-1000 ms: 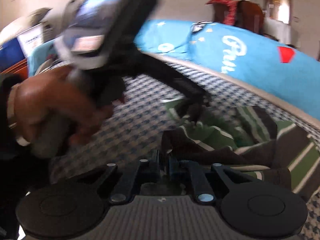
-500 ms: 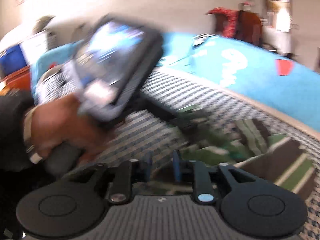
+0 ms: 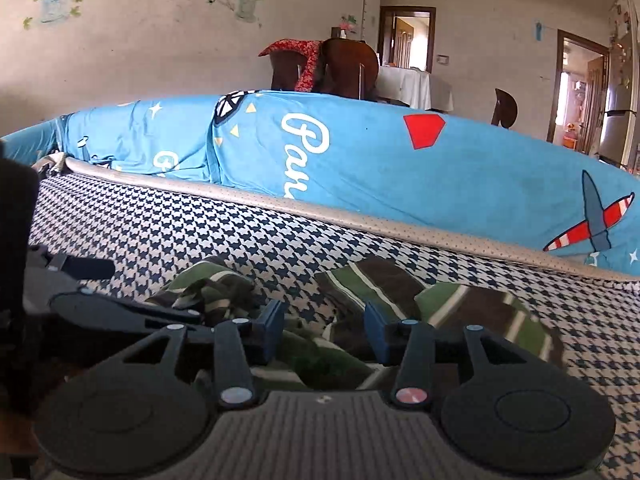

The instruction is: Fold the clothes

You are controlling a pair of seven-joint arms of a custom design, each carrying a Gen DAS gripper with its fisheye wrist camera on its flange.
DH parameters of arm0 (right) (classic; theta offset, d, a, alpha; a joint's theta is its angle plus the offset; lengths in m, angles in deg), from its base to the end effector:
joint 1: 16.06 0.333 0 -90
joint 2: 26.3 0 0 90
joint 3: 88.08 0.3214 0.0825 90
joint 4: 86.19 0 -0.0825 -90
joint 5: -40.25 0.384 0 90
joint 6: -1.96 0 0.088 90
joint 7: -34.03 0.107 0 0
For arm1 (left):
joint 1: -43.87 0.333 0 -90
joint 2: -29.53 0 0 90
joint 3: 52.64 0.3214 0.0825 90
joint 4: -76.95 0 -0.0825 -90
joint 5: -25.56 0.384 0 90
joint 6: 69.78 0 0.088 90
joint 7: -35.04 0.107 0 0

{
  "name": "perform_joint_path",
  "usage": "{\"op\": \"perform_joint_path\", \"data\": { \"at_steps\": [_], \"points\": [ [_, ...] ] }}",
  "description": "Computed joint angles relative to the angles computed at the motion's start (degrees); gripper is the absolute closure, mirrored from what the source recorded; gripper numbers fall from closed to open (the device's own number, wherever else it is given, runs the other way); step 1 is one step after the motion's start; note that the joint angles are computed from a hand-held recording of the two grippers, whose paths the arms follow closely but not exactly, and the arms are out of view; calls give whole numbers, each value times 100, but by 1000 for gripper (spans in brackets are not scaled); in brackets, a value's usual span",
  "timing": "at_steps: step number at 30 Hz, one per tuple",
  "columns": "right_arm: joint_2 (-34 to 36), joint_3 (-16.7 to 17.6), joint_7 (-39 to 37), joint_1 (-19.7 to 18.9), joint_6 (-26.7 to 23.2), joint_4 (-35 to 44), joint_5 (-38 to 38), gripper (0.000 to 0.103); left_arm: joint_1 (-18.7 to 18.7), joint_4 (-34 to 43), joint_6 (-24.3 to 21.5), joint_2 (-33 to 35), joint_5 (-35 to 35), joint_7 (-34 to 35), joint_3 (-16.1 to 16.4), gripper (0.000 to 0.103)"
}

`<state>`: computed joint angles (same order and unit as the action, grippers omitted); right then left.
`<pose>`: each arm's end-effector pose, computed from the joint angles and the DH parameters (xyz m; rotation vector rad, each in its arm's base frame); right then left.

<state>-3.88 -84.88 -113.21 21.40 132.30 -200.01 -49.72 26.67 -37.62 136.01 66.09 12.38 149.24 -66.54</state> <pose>0.4860 0.3830 0.2797 -1.4267 1.8198 -1.1430 0.5818 -0.2942 0.2597 -1.1397 2.1226 -1.0229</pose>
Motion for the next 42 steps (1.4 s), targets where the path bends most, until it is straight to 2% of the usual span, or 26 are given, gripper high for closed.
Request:
{"op": "perform_joint_path", "data": {
  "at_steps": [5, 8, 10, 14, 19, 26, 42],
  "points": [
    [356, -92, 171, -113, 199, 393, 400, 58, 473, 285, -15, 324, 399, -309, -365, 0],
    [482, -180, 251, -161, 317, 517, 724, 58, 599, 412, 45, 505, 678, -376, -443, 0],
    [558, -235, 251, -162, 364, 589, 923, 58, 762, 529, -210, 575, 831, -496, -579, 0],
    [655, -341, 193, -120, 456, 681, 1081, 58, 1330, 813, -577, 839, 1323, -696, -1082, 0],
    [652, -419, 142, -74, 616, 641, 1077, 57, 1482, 944, -635, 952, 1755, -392, -1165, 0],
    [652, -438, 201, -11, 613, 594, 964, 57, 2523, 1161, -1210, 1482, 2156, -305, -2252, 0],
    [692, -437, 129, 26, 508, 641, 975, 57, 2503, 1208, -1195, 1543, 1819, -9, -2334, 0]
  ]
}}
